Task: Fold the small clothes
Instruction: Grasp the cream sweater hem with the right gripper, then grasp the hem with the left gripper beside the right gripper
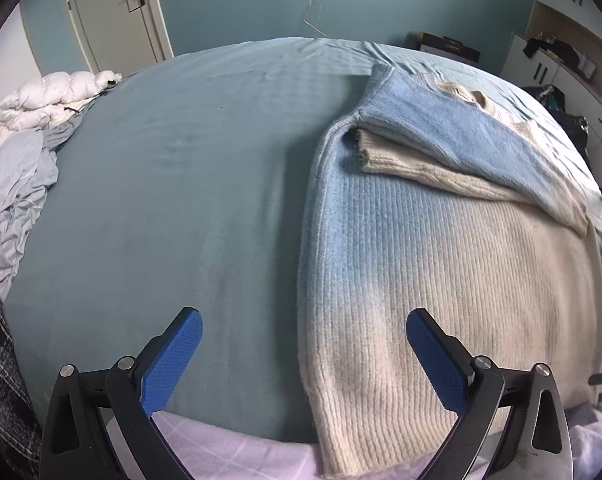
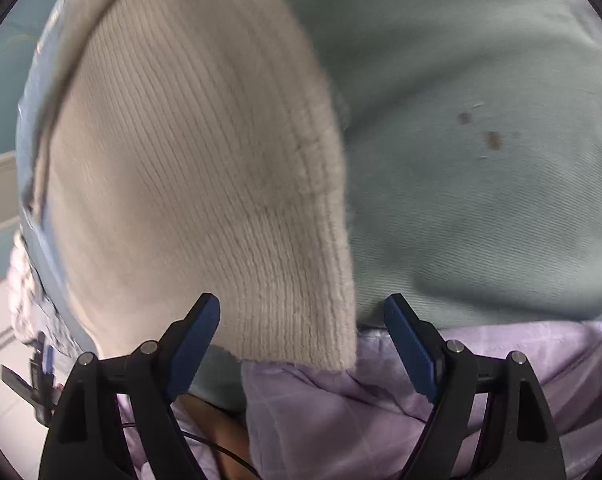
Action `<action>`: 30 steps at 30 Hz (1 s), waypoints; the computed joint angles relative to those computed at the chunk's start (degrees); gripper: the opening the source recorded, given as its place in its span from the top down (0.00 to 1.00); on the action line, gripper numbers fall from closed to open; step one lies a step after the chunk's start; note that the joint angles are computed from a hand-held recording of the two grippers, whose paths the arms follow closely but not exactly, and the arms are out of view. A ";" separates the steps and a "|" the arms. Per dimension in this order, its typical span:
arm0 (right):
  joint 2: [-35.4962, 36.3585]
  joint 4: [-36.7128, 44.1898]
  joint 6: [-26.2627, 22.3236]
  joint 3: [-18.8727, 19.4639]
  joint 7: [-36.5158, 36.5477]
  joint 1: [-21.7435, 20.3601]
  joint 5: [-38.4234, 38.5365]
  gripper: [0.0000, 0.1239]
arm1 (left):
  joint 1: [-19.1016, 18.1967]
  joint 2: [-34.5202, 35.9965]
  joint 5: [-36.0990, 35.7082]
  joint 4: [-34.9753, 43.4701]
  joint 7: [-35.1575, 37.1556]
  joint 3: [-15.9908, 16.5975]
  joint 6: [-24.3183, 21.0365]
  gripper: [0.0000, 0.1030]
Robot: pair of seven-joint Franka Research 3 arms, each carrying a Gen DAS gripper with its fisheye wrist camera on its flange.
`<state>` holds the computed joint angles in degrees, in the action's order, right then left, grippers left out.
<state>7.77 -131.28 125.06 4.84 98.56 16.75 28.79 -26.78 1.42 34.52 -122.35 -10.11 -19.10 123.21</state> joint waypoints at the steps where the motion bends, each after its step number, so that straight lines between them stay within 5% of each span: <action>1: 1.13 0.68 0.02 0.17 0.55 0.39 -0.94 0.41 | -0.02 -0.08 0.14 -0.11 -0.15 0.00 0.12 0.00; 4: 2.43 2.23 0.77 0.71 2.08 1.73 -3.61 0.51 | -0.01 -0.55 0.05 -0.65 -0.51 -0.02 0.63 0.00; 6: 2.78 2.84 1.49 1.40 1.40 2.56 -3.99 0.74 | 0.00 -1.06 0.15 -1.10 -0.77 -0.10 1.09 0.00; 9: 2.43 3.16 4.15 2.42 1.65 4.51 -4.92 0.94 | 0.10 -1.48 0.00 -1.46 -0.91 -0.19 1.39 0.00; 13: -1.73 -0.30 13.29 3.81 -1.93 5.77 -0.08 0.95 | 0.90 -3.29 -3.03 -4.18 0.16 0.29 7.55 0.00; 17: -7.39 -5.02 27.10 5.48 -11.55 7.73 14.14 0.95 | 2.23 -5.06 -14.87 -9.87 9.39 1.80 22.94 0.00; 20: -8.74 -5.57 33.79 5.71 -15.48 9.66 18.79 0.95 | 1.99 -3.63 -22.77 -10.48 15.77 1.38 23.29 0.00; 23: -7.92 -5.29 38.30 5.82 -16.89 10.91 19.51 0.95 | 2.13 -2.42 -27.67 -12.77 15.57 1.09 26.05 0.00; 27: -11.22 -8.20 38.69 4.66 -17.28 10.80 15.35 0.95 | 1.77 0.78 -45.62 -17.08 26.11 0.12 40.83 0.00; 30: -12.02 -8.80 38.14 3.86 -17.16 10.51 13.24 0.95 | 2.46 4.04 -51.48 -15.67 31.78 -1.58 41.27 0.00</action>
<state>-4.25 -140.08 163.20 8.70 81.40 27.26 42.03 -24.32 5.46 -16.96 -138.02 21.67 -20.68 164.48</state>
